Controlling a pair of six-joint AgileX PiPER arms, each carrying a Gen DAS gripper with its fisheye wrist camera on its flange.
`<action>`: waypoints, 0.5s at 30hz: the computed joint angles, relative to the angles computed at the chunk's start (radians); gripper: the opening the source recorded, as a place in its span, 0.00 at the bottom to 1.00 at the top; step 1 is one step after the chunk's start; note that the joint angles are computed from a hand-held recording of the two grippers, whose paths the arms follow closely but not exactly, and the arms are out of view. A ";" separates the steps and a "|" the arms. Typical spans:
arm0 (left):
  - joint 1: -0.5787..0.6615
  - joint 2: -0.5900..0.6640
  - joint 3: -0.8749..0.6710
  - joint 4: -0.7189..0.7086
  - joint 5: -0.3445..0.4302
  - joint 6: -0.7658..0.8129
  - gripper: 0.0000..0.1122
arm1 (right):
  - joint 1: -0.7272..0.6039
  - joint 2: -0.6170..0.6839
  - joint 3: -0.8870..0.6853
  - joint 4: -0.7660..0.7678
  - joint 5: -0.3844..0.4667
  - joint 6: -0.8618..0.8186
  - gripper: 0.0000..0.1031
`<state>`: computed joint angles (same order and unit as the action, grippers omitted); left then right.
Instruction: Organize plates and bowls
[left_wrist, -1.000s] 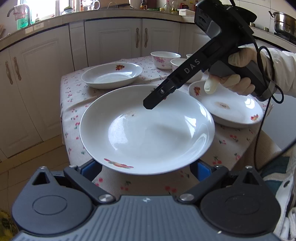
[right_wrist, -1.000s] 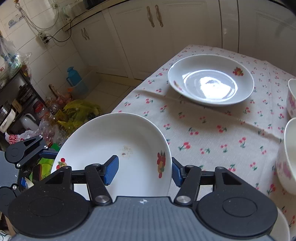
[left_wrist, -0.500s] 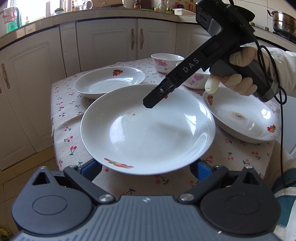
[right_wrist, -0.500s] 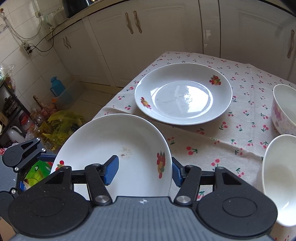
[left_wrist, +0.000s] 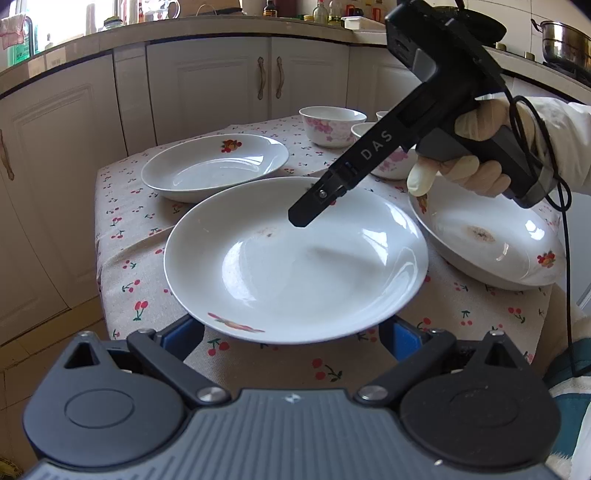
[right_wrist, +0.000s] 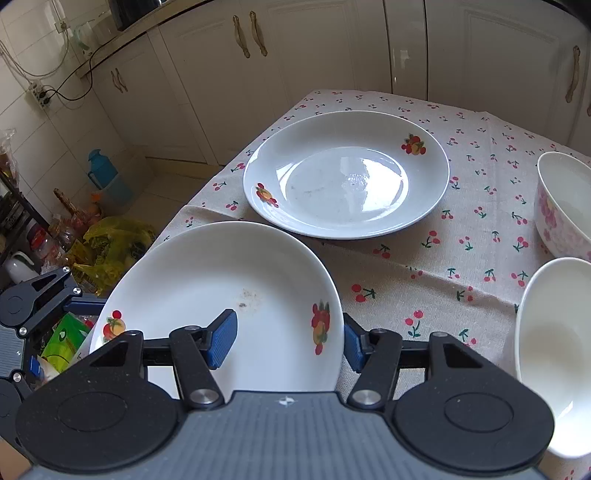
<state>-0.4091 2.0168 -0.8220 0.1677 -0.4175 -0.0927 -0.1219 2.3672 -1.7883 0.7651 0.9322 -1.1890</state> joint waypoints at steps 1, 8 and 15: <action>0.000 0.000 -0.001 0.003 0.001 -0.004 0.89 | -0.001 0.002 -0.003 0.001 0.002 0.000 0.63; -0.028 -0.018 0.038 -0.140 -0.025 0.113 0.89 | -0.016 -0.032 0.036 0.037 0.005 -0.057 0.82; -0.075 -0.104 0.122 -0.324 -0.043 0.195 0.90 | -0.082 -0.179 0.228 0.137 -0.038 -0.210 0.98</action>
